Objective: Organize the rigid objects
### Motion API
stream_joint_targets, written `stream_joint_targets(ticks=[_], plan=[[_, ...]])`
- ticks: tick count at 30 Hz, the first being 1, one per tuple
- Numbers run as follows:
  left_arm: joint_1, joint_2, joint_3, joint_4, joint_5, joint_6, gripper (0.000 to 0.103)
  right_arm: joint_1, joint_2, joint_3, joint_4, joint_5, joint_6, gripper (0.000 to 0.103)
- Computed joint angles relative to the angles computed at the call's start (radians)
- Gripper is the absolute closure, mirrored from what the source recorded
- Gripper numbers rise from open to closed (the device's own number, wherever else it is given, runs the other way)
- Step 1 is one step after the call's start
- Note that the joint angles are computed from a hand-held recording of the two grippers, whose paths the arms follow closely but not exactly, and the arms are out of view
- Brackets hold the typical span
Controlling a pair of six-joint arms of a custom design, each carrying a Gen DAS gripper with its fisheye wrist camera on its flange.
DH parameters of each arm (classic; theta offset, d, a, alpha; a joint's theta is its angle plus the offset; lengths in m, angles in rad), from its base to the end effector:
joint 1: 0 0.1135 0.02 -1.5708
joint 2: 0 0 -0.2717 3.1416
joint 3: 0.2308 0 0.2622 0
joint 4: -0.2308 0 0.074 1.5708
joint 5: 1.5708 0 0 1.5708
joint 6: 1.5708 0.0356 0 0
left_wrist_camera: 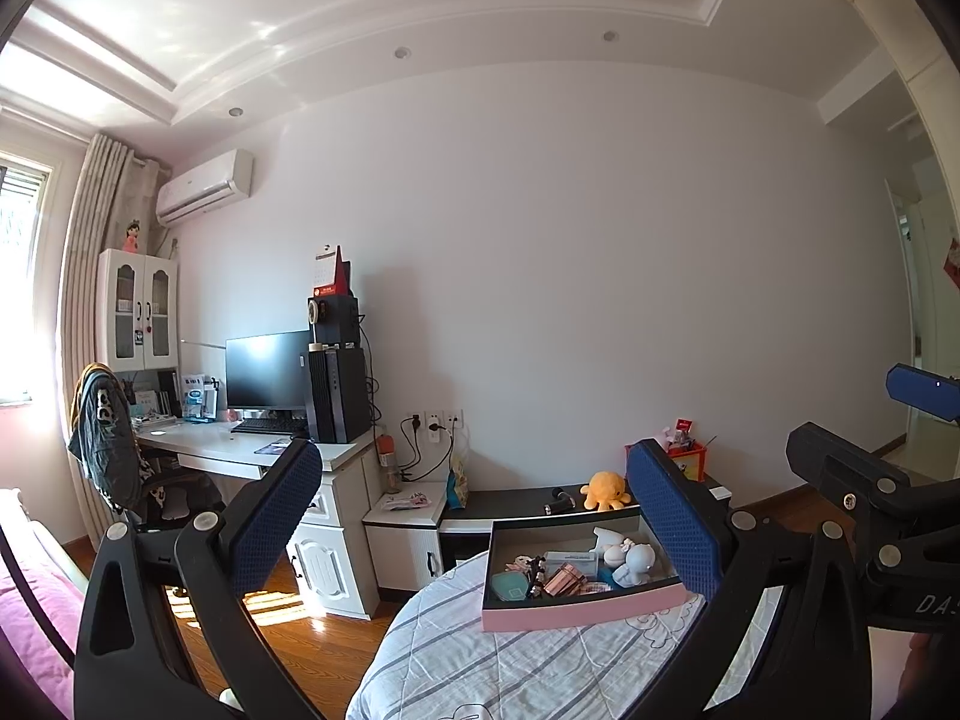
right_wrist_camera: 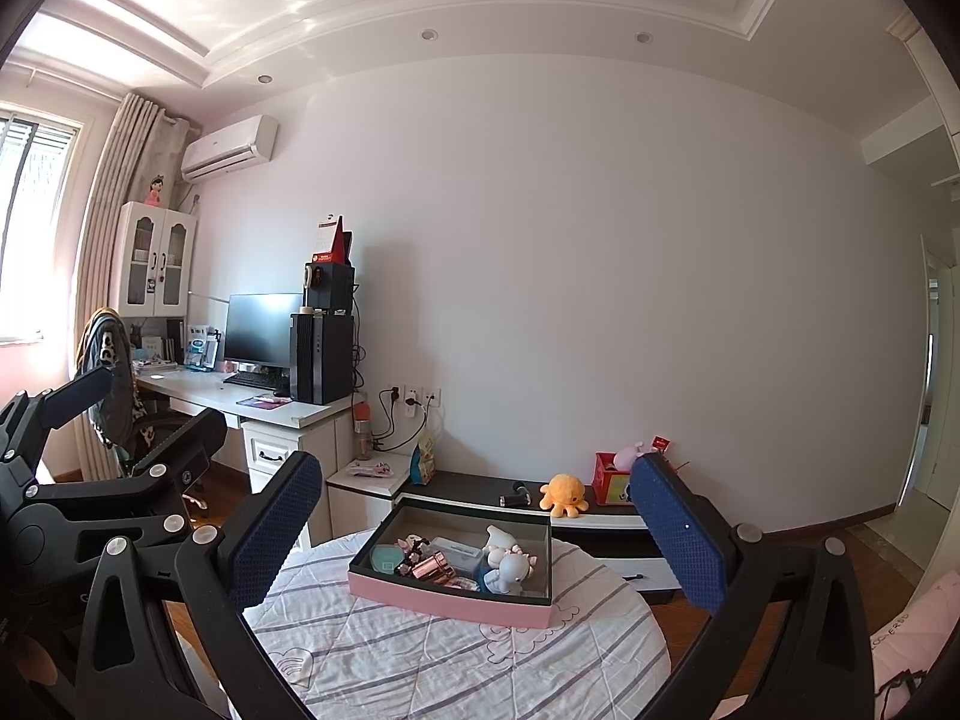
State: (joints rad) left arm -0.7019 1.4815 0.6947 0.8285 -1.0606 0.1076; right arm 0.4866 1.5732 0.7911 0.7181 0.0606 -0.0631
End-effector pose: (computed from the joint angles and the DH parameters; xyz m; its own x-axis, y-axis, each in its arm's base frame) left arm 0.2566 -0.1763 0.2495 -0.0060 0.0737 -0.9973 -0.3519 0.9333 0.0711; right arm 0.3133 0.1633 0.2409 -0.0304 -0.0873 -0.9957 -0.4161 0.9069 -0.0668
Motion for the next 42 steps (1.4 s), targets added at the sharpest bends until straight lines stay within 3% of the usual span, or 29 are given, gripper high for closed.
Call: stream_joint_targets(ticks=[42], plan=[[0.002, -0.015, -0.009, -0.011, 0.003, -0.001, 0.000, 0.003, -0.010, 0.000, -0.015, 0.005, -0.001, 0.000]])
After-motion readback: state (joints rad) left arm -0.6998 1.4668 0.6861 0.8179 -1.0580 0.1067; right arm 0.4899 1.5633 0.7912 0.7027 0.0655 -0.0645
